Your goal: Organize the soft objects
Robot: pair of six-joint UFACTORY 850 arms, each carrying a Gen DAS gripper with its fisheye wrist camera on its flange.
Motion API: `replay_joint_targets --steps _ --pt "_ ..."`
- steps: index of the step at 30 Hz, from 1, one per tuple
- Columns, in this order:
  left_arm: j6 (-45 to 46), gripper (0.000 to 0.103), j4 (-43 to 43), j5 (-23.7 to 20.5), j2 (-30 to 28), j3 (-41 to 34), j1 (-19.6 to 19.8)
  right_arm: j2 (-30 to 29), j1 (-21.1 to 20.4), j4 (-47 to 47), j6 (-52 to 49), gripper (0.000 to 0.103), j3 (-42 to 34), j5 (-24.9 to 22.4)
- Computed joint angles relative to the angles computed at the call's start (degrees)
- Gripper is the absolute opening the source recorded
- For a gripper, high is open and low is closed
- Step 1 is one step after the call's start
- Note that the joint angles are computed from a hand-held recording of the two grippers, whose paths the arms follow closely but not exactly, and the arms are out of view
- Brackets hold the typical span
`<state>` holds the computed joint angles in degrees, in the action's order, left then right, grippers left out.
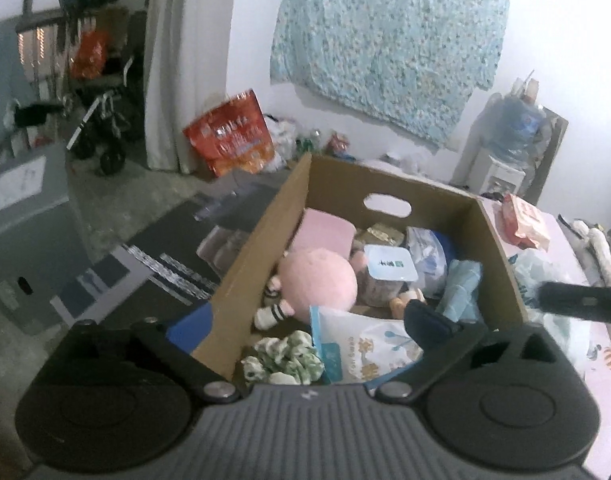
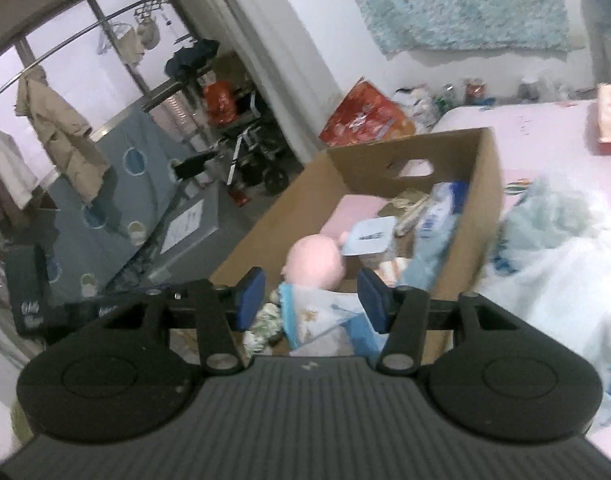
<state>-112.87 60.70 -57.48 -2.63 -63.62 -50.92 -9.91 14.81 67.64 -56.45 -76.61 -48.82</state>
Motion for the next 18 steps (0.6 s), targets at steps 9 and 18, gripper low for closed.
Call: replay_joint_targets --steps 9,18 --pt "-1.09 0.103 -0.86 -6.65 -0.21 -0.23 -2.35 -14.09 8.48 -22.84 18.29 0.051 -15.71 -3.0" --pt "-2.67 0.103 -4.0 -6.28 0.89 0.92 -2.59 -9.79 8.09 -21.18 15.47 0.051 -8.55 -4.37"
